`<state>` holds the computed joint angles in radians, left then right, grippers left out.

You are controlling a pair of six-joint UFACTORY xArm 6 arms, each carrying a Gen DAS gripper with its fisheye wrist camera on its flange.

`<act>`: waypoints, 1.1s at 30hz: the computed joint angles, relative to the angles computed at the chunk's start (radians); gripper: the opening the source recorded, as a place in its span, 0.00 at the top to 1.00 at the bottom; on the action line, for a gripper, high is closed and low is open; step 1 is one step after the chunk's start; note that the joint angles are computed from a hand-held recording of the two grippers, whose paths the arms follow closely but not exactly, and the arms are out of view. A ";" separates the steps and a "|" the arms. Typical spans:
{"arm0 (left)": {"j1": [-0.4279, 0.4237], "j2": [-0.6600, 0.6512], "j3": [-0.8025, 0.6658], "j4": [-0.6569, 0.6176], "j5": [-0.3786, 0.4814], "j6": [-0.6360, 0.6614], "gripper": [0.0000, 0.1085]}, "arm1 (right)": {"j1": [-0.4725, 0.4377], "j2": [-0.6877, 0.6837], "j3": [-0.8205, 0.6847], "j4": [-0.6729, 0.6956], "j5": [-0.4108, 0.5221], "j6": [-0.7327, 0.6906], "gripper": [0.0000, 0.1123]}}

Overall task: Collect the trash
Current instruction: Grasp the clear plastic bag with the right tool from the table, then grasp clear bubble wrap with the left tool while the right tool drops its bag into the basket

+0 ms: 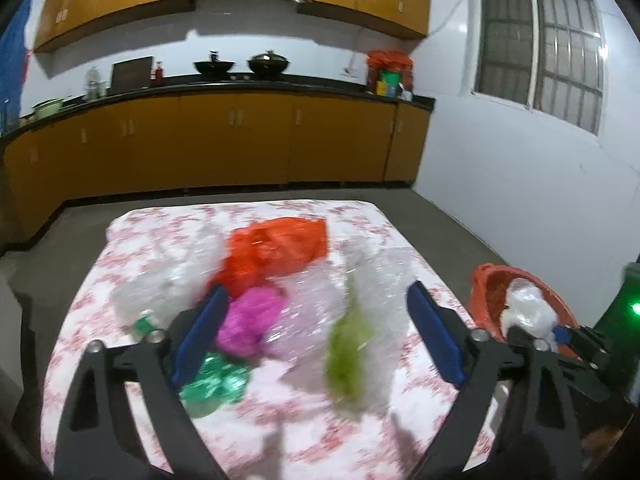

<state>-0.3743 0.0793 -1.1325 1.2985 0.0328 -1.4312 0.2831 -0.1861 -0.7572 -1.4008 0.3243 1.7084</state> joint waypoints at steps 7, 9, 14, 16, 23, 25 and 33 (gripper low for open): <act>-0.088 0.162 -0.140 -0.526 0.134 0.532 0.40 | -0.025 -0.046 0.048 -0.005 -0.006 0.027 0.57; -0.096 0.191 -0.167 -0.602 0.166 0.604 0.52 | -0.030 -0.051 0.057 -0.011 -0.009 0.035 0.57; -0.098 0.208 -0.159 -0.763 0.142 0.745 0.91 | -0.035 -0.059 0.072 -0.025 -0.013 0.058 0.57; -0.093 0.199 -0.150 -0.737 0.122 0.731 0.93 | -0.041 -0.064 0.076 -0.032 -0.018 0.066 0.57; -0.095 0.145 -0.098 -0.814 0.021 0.817 0.95 | -0.037 -0.087 0.084 -0.062 -0.009 0.098 0.57; -0.099 0.129 -0.087 -0.872 -0.002 0.868 0.95 | -0.034 -0.095 0.086 -0.075 -0.003 0.111 0.57; -0.126 0.085 -0.074 -1.063 -0.047 1.040 0.95 | -0.038 -0.139 0.097 -0.100 0.014 0.131 0.57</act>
